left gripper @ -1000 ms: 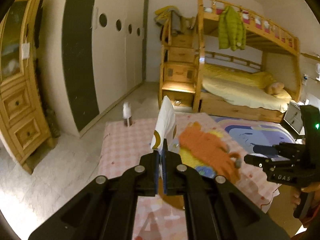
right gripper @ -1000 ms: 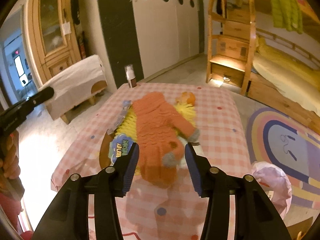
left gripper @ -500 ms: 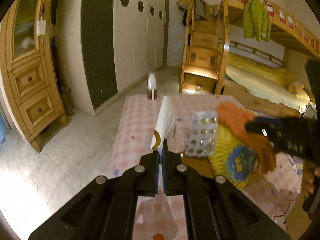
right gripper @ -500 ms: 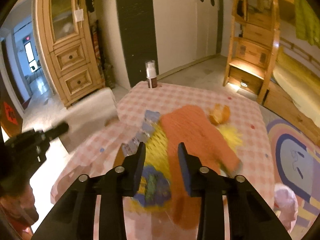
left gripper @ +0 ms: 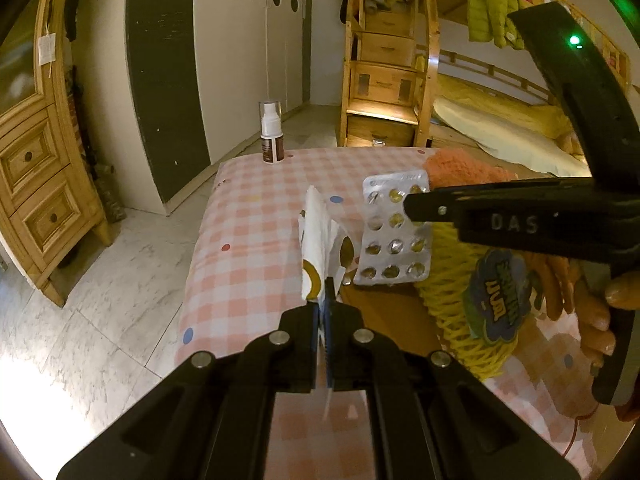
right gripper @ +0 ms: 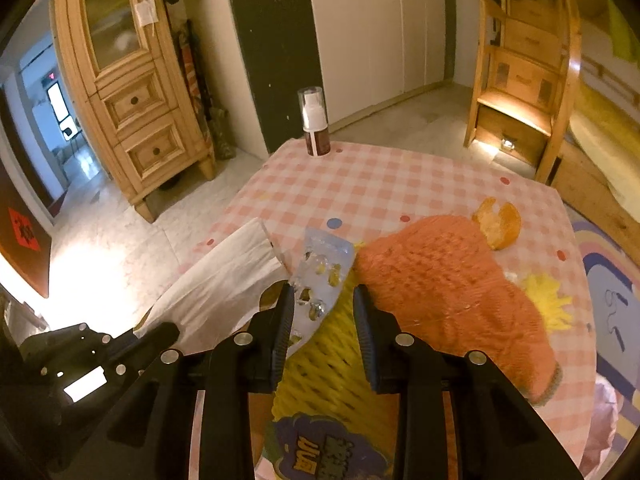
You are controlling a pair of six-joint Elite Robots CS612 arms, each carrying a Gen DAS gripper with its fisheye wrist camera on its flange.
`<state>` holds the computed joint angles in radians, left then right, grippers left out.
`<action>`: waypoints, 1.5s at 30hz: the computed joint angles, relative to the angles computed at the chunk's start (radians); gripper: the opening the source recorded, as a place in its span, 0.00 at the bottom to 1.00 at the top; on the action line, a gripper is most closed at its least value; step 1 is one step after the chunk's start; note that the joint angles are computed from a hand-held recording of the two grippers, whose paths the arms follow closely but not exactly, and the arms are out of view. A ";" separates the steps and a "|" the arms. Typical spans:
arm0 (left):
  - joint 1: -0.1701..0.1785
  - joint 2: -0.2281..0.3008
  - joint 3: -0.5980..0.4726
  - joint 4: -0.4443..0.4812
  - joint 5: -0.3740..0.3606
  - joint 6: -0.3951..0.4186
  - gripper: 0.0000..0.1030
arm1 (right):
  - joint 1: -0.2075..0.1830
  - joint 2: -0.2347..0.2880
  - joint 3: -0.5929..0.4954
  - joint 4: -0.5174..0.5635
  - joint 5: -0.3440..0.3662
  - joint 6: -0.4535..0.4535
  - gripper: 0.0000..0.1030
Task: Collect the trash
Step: 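Grasp the silver blister pack with the right tool while the left tool holds the paper packet, then carry both items over the pink trash bin and open both tools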
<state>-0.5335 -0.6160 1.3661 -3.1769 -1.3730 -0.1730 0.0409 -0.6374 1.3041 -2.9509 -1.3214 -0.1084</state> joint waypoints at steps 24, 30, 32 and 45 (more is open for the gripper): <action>-0.012 0.001 -0.030 0.081 0.017 0.017 0.00 | -0.010 -0.044 0.063 -0.054 0.038 -0.019 0.21; -0.001 0.014 -0.045 0.092 -0.037 0.032 0.00 | -0.005 -0.011 0.018 -0.047 0.005 -0.025 0.35; 0.001 0.015 -0.044 0.089 -0.048 0.039 0.00 | 0.000 0.002 -0.003 -0.044 -0.006 -0.032 0.35; 0.008 0.028 -0.052 0.114 -0.128 0.032 0.00 | 0.014 0.022 -0.035 0.018 0.010 -0.059 0.19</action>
